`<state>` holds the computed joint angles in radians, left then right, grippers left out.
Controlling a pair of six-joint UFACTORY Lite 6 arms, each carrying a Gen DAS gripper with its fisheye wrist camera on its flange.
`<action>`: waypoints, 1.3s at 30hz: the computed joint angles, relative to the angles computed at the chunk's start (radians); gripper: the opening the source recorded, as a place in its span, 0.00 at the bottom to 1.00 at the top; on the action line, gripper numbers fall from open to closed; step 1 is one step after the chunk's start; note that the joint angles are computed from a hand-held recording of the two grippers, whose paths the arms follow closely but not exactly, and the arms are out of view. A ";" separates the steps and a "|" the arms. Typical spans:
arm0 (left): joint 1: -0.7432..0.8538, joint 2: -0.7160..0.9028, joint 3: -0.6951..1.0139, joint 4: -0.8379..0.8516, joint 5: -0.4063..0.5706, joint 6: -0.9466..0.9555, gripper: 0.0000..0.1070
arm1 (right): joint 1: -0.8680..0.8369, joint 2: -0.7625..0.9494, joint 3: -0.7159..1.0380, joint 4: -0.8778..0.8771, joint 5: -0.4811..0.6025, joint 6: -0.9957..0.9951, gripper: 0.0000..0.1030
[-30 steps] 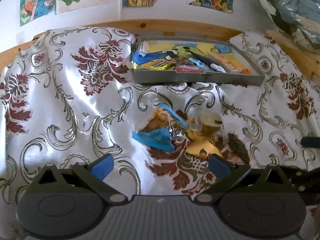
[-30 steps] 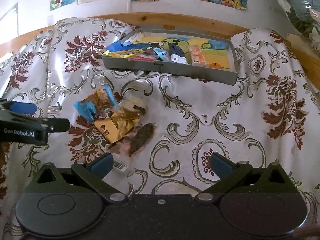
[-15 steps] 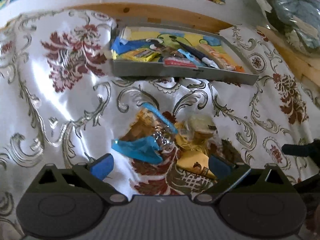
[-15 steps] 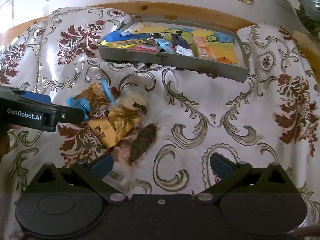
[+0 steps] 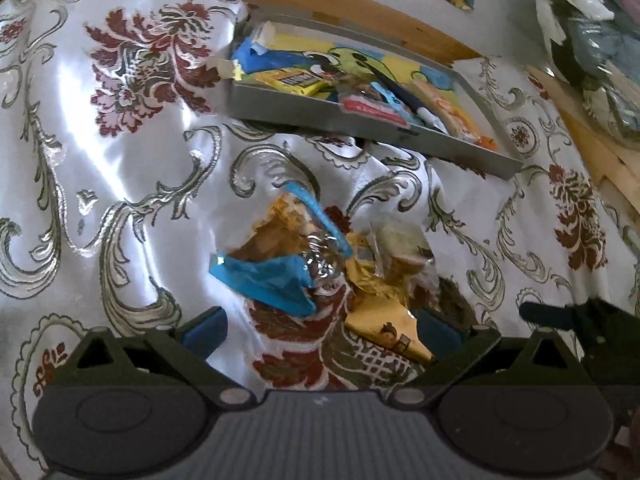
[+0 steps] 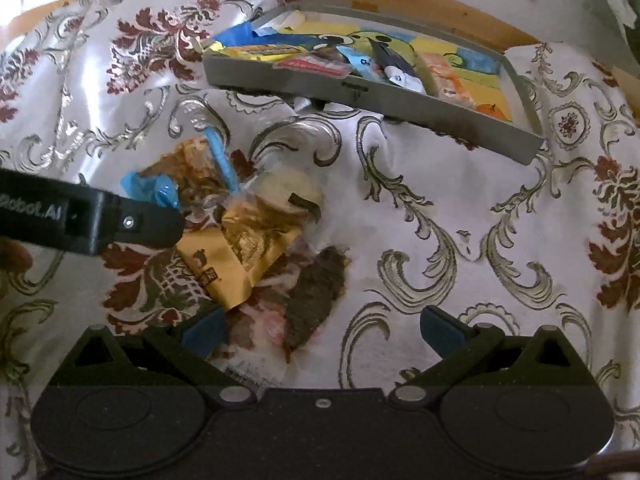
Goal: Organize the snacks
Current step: 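Lower both open grippers toward the remaining snacks on the cloth, then close the right gripper on the dark brown packet while the left gripper grasps the gold bag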
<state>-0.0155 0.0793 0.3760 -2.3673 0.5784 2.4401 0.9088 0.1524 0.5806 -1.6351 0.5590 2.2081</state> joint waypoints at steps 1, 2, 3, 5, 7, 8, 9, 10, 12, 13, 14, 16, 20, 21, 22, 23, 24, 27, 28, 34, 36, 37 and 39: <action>-0.003 -0.001 -0.003 0.003 0.004 0.001 0.96 | 0.009 0.008 0.004 0.023 0.022 -0.015 0.99; -0.005 -0.003 -0.007 0.007 0.008 0.001 0.96 | 0.013 0.011 0.005 0.039 0.039 -0.026 0.99; -0.008 -0.003 -0.009 0.012 0.012 0.000 0.96 | 0.015 0.005 -0.004 0.047 0.054 -0.027 0.98; -0.015 -0.003 -0.013 0.028 0.020 -0.005 0.96 | 0.006 -0.024 -0.035 0.046 0.060 -0.016 0.95; -0.020 -0.005 -0.017 0.049 0.027 -0.010 0.96 | -0.015 -0.066 -0.075 0.027 0.050 0.000 0.91; -0.023 -0.005 -0.019 0.059 0.031 -0.008 0.96 | -0.030 -0.091 -0.099 0.006 0.042 0.014 0.90; -0.024 -0.005 -0.020 0.073 0.038 -0.006 0.96 | -0.042 -0.115 -0.123 -0.016 0.035 0.028 0.88; -0.026 -0.007 -0.022 0.086 0.045 0.000 0.96 | -0.054 -0.140 -0.148 -0.045 0.027 0.047 0.87; -0.035 -0.016 -0.028 0.090 0.051 0.020 0.96 | -0.086 -0.199 -0.206 -0.127 0.000 0.093 0.84; -0.041 -0.022 -0.031 0.086 0.051 0.034 0.96 | -0.099 -0.226 -0.226 -0.153 -0.014 0.098 0.84; -0.048 -0.029 -0.036 0.075 0.050 0.053 0.96 | -0.118 -0.251 -0.246 -0.192 -0.032 0.106 0.84; -0.064 -0.035 -0.044 0.046 0.049 0.091 0.96 | -0.149 -0.279 -0.265 -0.269 -0.059 0.112 0.83; -0.089 -0.029 -0.033 0.023 0.032 0.120 0.96 | -0.248 -0.230 -0.232 -0.489 -0.126 0.174 0.82; -0.099 -0.032 -0.028 0.010 0.018 0.125 0.96 | -0.277 -0.208 -0.216 -0.568 -0.148 0.221 0.80; -0.103 -0.035 -0.025 0.005 0.009 0.126 0.96 | -0.304 -0.187 -0.201 -0.649 -0.167 0.277 0.79; -0.104 -0.037 -0.024 0.005 0.006 0.126 0.96 | -0.327 -0.164 -0.186 -0.721 -0.178 0.329 0.78; -0.107 -0.039 -0.021 0.004 0.003 0.125 0.96 | -0.347 -0.145 -0.172 -0.785 -0.185 0.377 0.76; -0.132 -0.034 -0.007 -0.033 -0.018 0.136 0.96 | -0.391 -0.137 -0.168 -0.951 -0.209 0.519 0.59; -0.144 -0.034 -0.006 -0.062 -0.019 0.152 0.96 | -0.403 -0.145 -0.176 -0.993 -0.216 0.558 0.50; -0.218 0.004 0.037 -0.132 -0.037 0.199 0.95 | -0.445 -0.269 -0.273 -1.047 -0.246 0.606 0.49; -0.262 0.030 0.068 -0.185 -0.073 0.241 0.91 | -0.456 -0.346 -0.314 -1.041 -0.278 0.607 0.49; -0.287 0.049 0.090 -0.218 -0.096 0.267 0.90 | -0.451 -0.379 -0.331 -1.010 -0.288 0.578 0.49; -0.326 0.091 0.130 -0.282 -0.133 0.316 0.83 | -0.432 -0.445 -0.367 -0.926 -0.304 0.498 0.49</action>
